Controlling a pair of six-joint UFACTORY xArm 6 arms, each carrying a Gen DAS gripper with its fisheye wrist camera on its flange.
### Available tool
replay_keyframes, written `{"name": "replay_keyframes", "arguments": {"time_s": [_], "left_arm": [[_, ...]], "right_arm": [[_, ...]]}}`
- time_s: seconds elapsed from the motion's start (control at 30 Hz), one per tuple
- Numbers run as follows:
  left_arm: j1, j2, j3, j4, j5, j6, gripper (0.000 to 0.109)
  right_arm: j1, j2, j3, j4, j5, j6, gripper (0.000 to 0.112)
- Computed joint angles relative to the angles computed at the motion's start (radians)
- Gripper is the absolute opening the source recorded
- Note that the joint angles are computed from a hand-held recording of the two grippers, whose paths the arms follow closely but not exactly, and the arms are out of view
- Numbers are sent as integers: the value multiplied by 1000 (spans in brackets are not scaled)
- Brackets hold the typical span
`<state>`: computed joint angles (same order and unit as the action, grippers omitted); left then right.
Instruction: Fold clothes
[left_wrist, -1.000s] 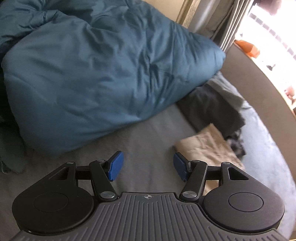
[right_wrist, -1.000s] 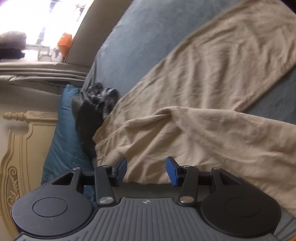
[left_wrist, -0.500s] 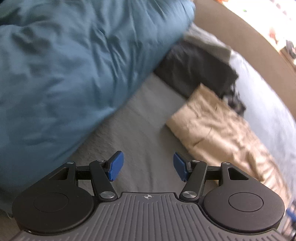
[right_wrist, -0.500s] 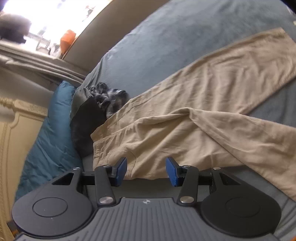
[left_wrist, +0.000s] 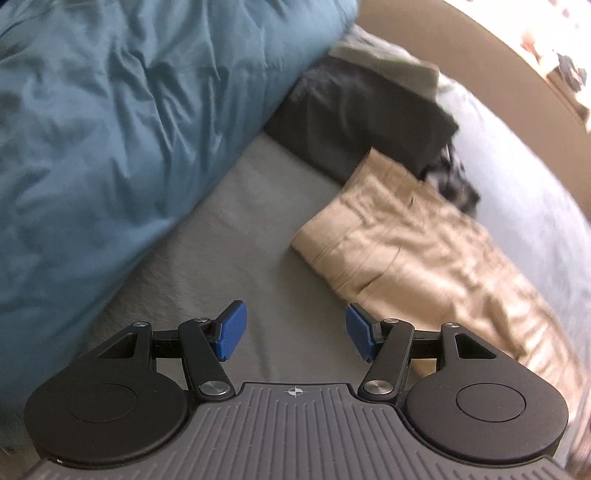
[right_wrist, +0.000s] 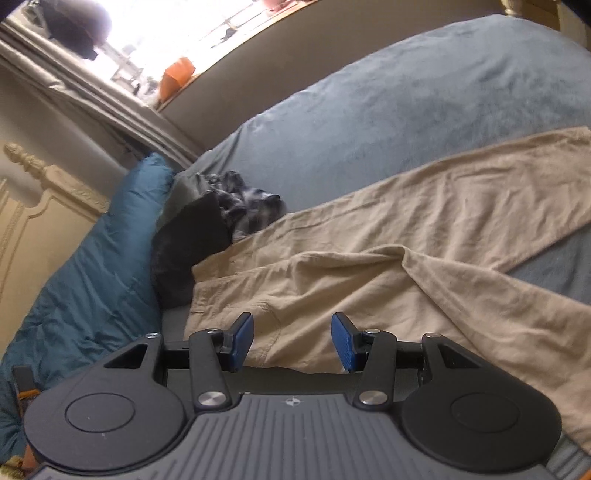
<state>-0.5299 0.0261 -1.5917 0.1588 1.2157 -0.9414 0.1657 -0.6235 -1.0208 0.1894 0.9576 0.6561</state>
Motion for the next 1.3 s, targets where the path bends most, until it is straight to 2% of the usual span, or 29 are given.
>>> {"name": "replay_keyframes", "arguments": {"time_s": [0.13, 0.23, 0.33, 0.5, 0.63, 0.8, 0.9, 0.93, 0.97, 1.0, 1.1, 1.17, 1.3], "left_arm": [[-45, 49, -11, 62, -55, -152, 60], [-80, 107, -20, 100, -85, -286, 60], [-102, 128, 26, 152, -171, -427, 59], [-111, 165, 116, 235, -314, -597, 60], [-100, 208, 160, 247, -417, -638, 59], [-82, 254, 177, 201, -515, -545, 59], [-68, 266, 194, 158, -568, -471, 58], [-64, 268, 201, 138, -583, -454, 58], [-60, 270, 209, 118, -598, -437, 58], [-57, 268, 223, 96, -617, -428, 58], [-51, 258, 261, 52, -680, -441, 57], [-47, 253, 276, -6, -717, -431, 56], [-34, 233, 314, -81, -822, -431, 55]], "right_arm": [[-96, 177, -93, 240, 4, -378, 49], [-129, 402, -223, 389, 52, -674, 50], [-101, 627, -390, 482, 64, -936, 50], [-47, 1031, -768, 544, 137, -1195, 50], [-8, 1226, -964, 494, 165, -1232, 50], [-6, 1357, -1092, 465, 222, -1181, 50], [-9, 1386, -1102, 463, 252, -1129, 49], [-4, 1374, -1072, 458, 234, -1127, 47], [5, 1344, -1016, 448, 188, -1129, 41], [20, 1298, -937, 431, 118, -1128, 29], [57, 1190, -770, 416, -26, -1117, 13], [84, 1123, -684, 394, -119, -1112, 12], [128, 1067, -651, 281, -271, -1096, 11]]}}
